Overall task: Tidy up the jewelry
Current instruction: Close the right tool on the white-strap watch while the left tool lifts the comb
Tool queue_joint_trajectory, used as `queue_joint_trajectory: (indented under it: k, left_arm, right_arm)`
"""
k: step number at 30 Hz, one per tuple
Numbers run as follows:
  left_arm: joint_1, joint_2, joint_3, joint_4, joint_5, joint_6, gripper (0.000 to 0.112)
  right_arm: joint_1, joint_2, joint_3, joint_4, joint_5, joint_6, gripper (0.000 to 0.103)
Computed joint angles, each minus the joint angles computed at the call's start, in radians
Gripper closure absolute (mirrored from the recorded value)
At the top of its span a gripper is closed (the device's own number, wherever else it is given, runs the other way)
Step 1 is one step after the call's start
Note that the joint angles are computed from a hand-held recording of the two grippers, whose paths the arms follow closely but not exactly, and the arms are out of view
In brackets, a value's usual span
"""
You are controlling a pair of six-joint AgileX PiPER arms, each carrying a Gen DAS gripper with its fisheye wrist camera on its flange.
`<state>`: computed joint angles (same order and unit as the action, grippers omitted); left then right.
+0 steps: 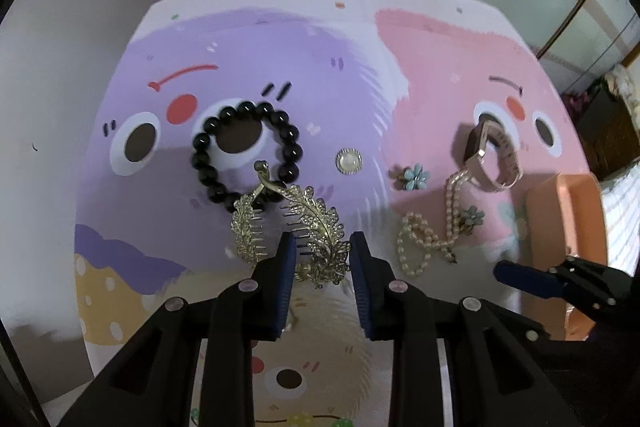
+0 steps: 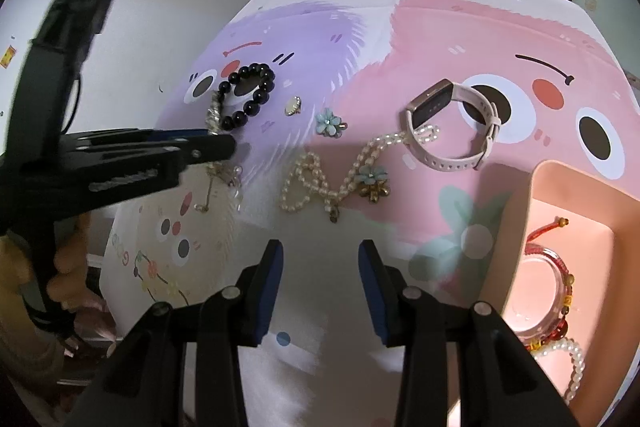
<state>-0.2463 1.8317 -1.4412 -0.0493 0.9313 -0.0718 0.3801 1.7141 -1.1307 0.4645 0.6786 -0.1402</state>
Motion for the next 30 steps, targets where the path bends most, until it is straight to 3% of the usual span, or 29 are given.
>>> queue_joint_trajectory:
  k: [8,13,21,24,30]
  left_arm:
    - [0.052,-0.112,0.071,-0.065,-0.04,0.017,0.087]
    - [0.065,-0.153,0.078,-0.064,-0.052,0.006,0.087]
    - [0.105,-0.191,0.103,-0.12,-0.061,0.059,0.087]
    - [0.115,-0.197,0.109,-0.138,-0.058,0.081,0.087]
    - [0.118,-0.184,0.098,-0.149,-0.056,0.097,0.087]
  right_arm:
    - [0.026,0.002,-0.045,-0.072,0.007,0.067,0.065]
    - [-0.024,-0.001,-0.114,-0.117,0.032,0.144,0.065]
    - [-0.118,0.167,-0.465,-0.251,0.265,0.214,0.071]
    - [-0.138,0.271,-0.614,-0.3,0.377,0.211,0.081]
    - [-0.133,0.389,-0.74,-0.39,0.492,0.205,0.083]
